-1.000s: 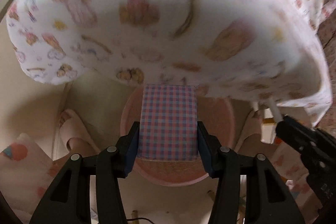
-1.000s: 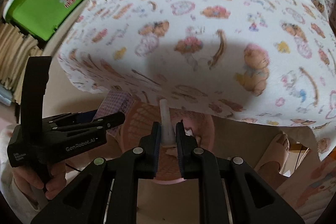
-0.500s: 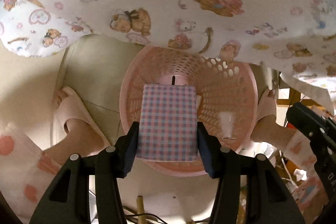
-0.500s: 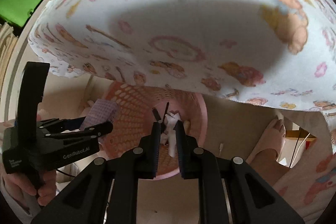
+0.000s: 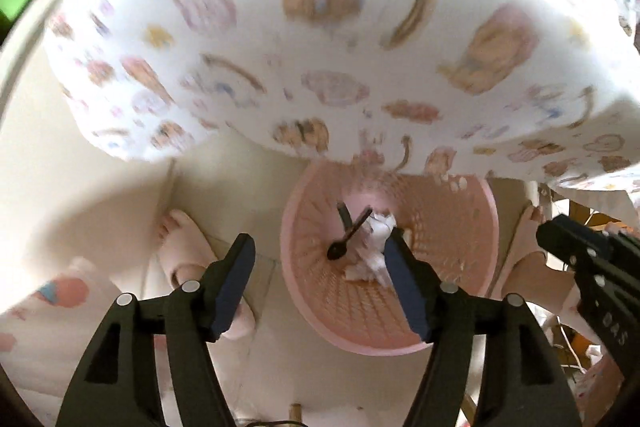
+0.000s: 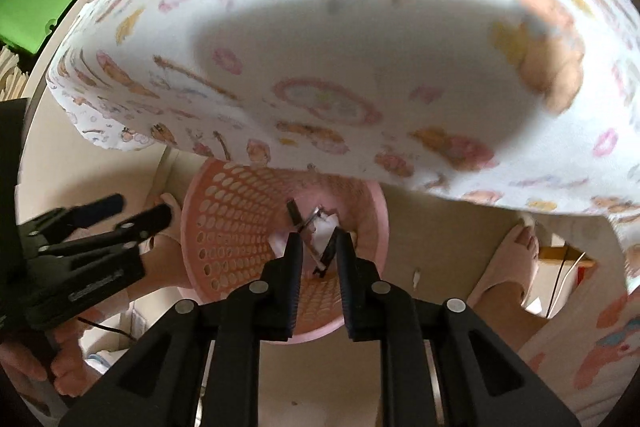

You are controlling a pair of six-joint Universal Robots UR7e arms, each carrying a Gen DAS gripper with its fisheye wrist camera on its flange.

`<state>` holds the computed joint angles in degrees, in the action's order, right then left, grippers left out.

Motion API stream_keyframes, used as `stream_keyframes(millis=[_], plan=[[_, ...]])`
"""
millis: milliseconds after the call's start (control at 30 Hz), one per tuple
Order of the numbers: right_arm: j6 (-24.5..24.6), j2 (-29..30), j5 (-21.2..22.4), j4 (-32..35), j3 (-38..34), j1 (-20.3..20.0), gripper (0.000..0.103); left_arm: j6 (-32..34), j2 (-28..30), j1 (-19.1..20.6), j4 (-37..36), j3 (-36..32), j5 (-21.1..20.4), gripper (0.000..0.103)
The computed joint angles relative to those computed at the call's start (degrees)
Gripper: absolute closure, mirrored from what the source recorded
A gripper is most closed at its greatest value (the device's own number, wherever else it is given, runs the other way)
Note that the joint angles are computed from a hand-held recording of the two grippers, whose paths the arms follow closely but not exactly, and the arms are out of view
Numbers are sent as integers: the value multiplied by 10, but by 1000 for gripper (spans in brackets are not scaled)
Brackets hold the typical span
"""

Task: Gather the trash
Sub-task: 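Open both tools to drop the box and stick into the basket, then raise both tools back over the black hair tie on the cloth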

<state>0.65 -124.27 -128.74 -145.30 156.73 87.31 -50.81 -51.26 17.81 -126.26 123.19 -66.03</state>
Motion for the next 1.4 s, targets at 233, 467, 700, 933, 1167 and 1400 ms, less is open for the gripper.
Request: stream_keyframes(millis=[233, 467, 700, 933, 1167, 1400], plan=[[0, 9, -62, -31, 0, 64, 80, 3, -39, -25, -19, 11, 52, 28], [-8, 34, -135, -84, 0, 144, 67, 29, -46, -53, -14, 8, 105, 13], [-18, 56, -186, -142, -3, 202, 28, 28, -63, -72, -19, 14, 140, 1], [-8, 64, -248, -176, -6, 252, 25, 45, -76, -98, -45, 31, 207, 1], [-94, 123, -314, -352, -4, 307, 18, -9, -78, -133, -56, 46, 301, 1], [-74, 103, -321, -324, -14, 303, 18, 36, -82, -124, -101, 38, 273, 1]])
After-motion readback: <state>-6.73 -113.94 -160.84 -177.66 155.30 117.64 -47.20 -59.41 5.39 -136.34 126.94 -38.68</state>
